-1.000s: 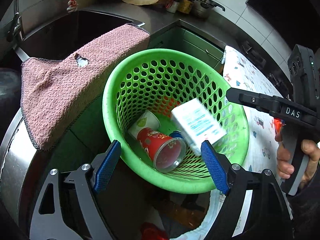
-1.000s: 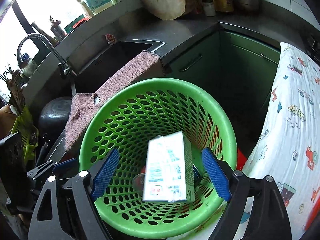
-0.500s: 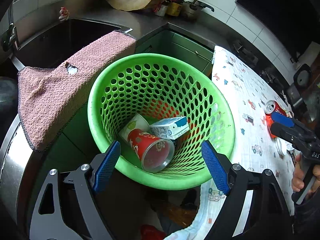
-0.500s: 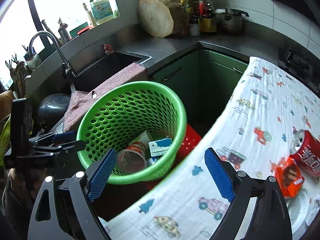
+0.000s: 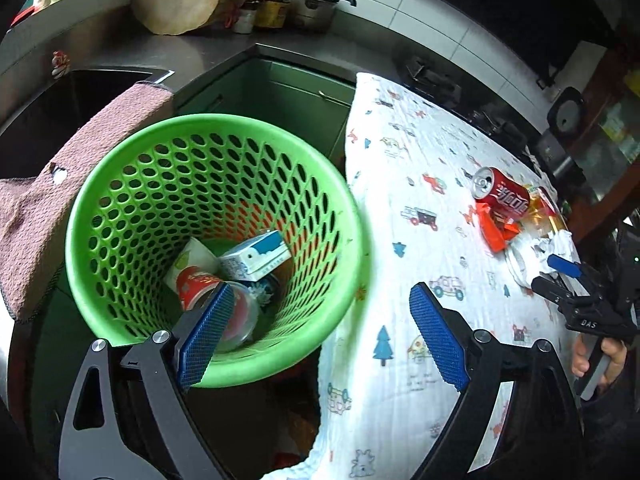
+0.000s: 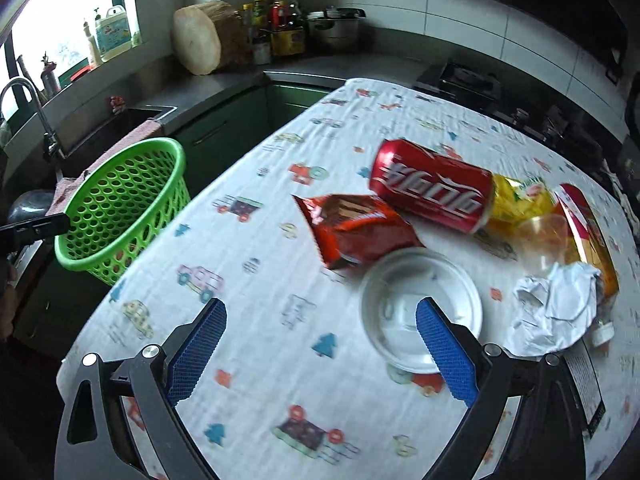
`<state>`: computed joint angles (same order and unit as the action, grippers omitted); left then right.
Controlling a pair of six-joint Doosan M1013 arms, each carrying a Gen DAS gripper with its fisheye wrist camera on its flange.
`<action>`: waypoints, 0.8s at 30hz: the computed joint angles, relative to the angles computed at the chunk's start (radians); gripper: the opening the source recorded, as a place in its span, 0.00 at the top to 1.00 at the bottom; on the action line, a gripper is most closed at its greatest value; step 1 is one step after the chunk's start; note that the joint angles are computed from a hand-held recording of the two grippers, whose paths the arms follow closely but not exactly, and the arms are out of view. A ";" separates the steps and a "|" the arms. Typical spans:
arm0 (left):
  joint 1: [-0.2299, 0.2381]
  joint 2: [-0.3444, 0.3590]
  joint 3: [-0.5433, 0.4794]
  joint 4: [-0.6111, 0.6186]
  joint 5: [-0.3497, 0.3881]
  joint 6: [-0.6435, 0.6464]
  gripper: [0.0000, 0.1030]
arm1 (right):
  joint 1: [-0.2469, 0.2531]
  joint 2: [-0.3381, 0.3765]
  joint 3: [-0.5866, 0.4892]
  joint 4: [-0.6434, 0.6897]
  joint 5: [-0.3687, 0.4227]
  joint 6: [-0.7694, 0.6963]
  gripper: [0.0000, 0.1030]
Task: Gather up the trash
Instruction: 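Return both grippers to the table toward the chocolate wrapper and white lid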
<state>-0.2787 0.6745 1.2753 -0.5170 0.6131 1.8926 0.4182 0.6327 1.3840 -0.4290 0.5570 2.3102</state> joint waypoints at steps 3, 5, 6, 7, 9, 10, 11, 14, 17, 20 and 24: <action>-0.018 0.013 -0.024 -0.013 0.019 0.021 0.12 | -0.018 -0.015 0.037 -0.001 -0.010 0.002 0.10; -0.028 0.022 -0.041 -0.014 0.032 0.030 0.11 | -0.029 -0.018 0.051 0.017 -0.019 -0.024 0.10; -0.034 0.026 -0.050 -0.012 0.038 0.032 0.11 | -0.032 -0.017 0.052 0.028 -0.017 -0.042 0.10; -0.039 0.032 -0.059 -0.008 0.045 0.033 0.10 | -0.034 -0.015 0.053 0.027 -0.015 -0.051 0.10; -0.050 0.041 -0.077 0.003 0.055 0.034 0.10 | -0.037 -0.011 0.053 0.018 -0.014 -0.052 0.09; -0.054 0.045 -0.085 0.007 0.061 0.036 0.10 | -0.040 -0.009 0.054 0.018 -0.018 -0.056 0.09; -0.058 0.050 -0.094 0.009 0.068 0.038 0.10 | -0.043 -0.006 0.052 0.033 -0.019 -0.074 0.09; -0.067 0.067 -0.126 0.015 0.094 0.043 0.09 | -0.052 0.001 0.051 0.060 -0.026 -0.111 0.09; -0.078 0.084 -0.160 0.028 0.113 0.049 0.09 | -0.064 0.006 0.050 0.111 -0.043 -0.166 0.09; -0.087 0.103 -0.198 0.017 0.141 0.078 0.09 | -0.073 0.010 0.047 0.141 -0.051 -0.200 0.09; -0.106 0.135 -0.260 0.000 0.188 0.111 0.09 | -0.081 0.019 0.040 0.184 -0.050 -0.258 0.09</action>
<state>-0.3851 0.8094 1.0158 -0.5165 0.8007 2.0037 0.3371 0.6517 1.4243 -0.2453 0.5074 2.0520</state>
